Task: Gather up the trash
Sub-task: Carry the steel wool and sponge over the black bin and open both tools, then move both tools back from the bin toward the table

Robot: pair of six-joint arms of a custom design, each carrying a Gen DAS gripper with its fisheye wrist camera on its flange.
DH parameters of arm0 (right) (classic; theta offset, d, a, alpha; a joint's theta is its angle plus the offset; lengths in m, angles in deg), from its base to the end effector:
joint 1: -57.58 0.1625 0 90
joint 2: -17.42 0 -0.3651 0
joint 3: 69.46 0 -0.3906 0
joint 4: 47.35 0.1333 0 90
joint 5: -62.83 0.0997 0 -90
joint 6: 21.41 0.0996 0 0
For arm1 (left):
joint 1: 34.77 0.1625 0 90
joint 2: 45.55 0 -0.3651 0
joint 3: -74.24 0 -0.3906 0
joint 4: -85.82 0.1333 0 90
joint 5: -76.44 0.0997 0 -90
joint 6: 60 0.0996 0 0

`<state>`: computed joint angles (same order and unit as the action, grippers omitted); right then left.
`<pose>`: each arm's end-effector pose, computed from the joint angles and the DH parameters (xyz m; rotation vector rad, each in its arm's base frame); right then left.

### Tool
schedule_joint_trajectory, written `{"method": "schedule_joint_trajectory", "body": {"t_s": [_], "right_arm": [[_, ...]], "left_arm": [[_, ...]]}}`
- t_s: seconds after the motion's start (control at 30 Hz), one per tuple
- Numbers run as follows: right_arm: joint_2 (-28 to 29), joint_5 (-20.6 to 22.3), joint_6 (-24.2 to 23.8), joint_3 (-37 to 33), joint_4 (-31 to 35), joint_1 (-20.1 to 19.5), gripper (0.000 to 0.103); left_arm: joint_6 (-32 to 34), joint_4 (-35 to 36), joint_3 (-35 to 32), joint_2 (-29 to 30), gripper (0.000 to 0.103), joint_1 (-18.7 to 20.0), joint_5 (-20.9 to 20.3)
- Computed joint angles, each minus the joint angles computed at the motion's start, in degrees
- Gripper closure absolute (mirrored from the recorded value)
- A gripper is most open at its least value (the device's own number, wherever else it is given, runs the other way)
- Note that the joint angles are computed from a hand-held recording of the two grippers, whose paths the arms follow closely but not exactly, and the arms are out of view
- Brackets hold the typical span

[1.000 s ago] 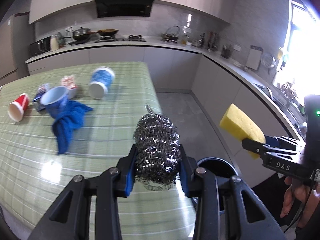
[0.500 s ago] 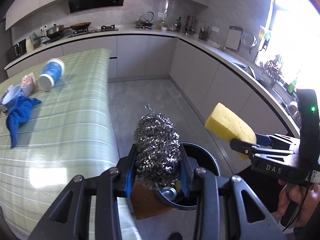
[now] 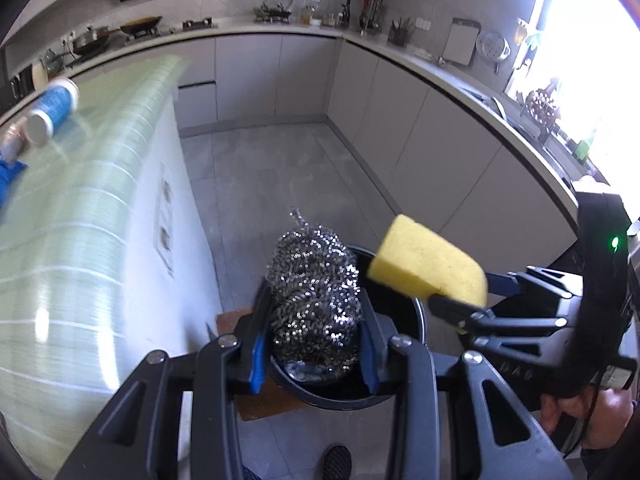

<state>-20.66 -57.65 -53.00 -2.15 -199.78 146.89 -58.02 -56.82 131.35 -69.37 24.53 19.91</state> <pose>0.0736 -0.7596 0.1797 0.4575 -2.3966 0.5122 -0.2374 -0.7686 0.0502 0.6013 2.5230 -0.6210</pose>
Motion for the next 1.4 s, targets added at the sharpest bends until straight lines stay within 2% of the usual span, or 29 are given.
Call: {"method": "schedule_joint_trajectory", "body": {"t_s": [0.1, 0.13, 0.17, 0.2, 0.23, 0.3, 0.43, 0.6, 0.7, 0.87, 1.0, 1.1, 1.2, 1.33, 1.4], "right_arm": [[2.1, 1.6, -5.9, -1.3, 1.4, -2.0, 0.045], [2.6, 2.3, -7.5, -1.7, 2.1, -2.5, 0.042], [3.5, 3.0, -10.3, -2.3, 3.0, -3.4, 0.028], [4.5, 2.0, -12.6, -3.0, 2.9, -3.8, 0.013], [5.5, -0.1, -15.0, -3.5, 1.7, -4.4, 0.0], [4.5, 1.3, -15.2, -3.1, 1.7, -5.2, 0.0], [2.8, 0.7, -16.7, -1.7, -4.9, -6.3, 0.0], [2.2, -1.5, -15.2, -1.7, -4.7, -6.8, 0.0], [-0.1, -0.6, -14.7, 0.2, -5.5, -7.4, 0.0], [-4.3, 3.4, -3.8, 1.3, -2.0, -6.7, 0.0], [-5.6, 2.7, -0.8, 1.6, -2.6, -4.5, 0.0], [-5.1, -1.0, -1.1, 0.9, -4.0, -1.9, 0.0], [-4.9, -0.5, 0.3, 0.3, -3.0, -0.4, 0.0], [-3.1, -0.2, 0.9, -1.8, -1.5, 2.1, 0.0], [-1.3, 0.6, 0.6, -3.5, -0.6, 3.5, 0.0]], "left_arm": [[-0.6, 2.3, -2.7, 2.8, 0.065, 0.8, -1.2], [-0.8, 2.5, -3.2, 3.4, 0.062, 1.0, -1.8], [-0.7, 2.8, -4.2, 4.7, 0.058, 1.7, -3.4], [-1.4, 3.3, -5.0, 5.6, 0.038, 2.2, -4.0], [-2.6, 3.6, -5.3, 6.4, 0.014, 2.3, -2.9], [-3.3, 1.7, -4.3, 6.8, 0.006, 2.3, -1.2], [-4.4, 0.0, -3.2, 7.5, 0.006, 1.7, 3.6], [-6.2, 1.3, -4.0, 8.1, 0.005, 0.7, 5.4], [-6.4, 1.7, -4.3, 7.4, 0.002, -0.4, 6.4], [-6.8, 0.3, -1.1, 3.9, 0.0, -2.9, 7.1], [-5.9, -3.2, 2.6, 0.2, 0.0, -4.6, 8.9], [-4.5, -7.0, 5.7, -2.6, 0.0, -5.5, 11.1], [-4.5, -10.8, 9.1, -5.8, 0.0, -5.8, 13.1], [-3.9, -19.4, 15.4, -10.0, 0.0, -5.3, 17.4], [-4.5, -20.5, 17.4, -11.8, 0.0, -5.0, 19.5]]}}
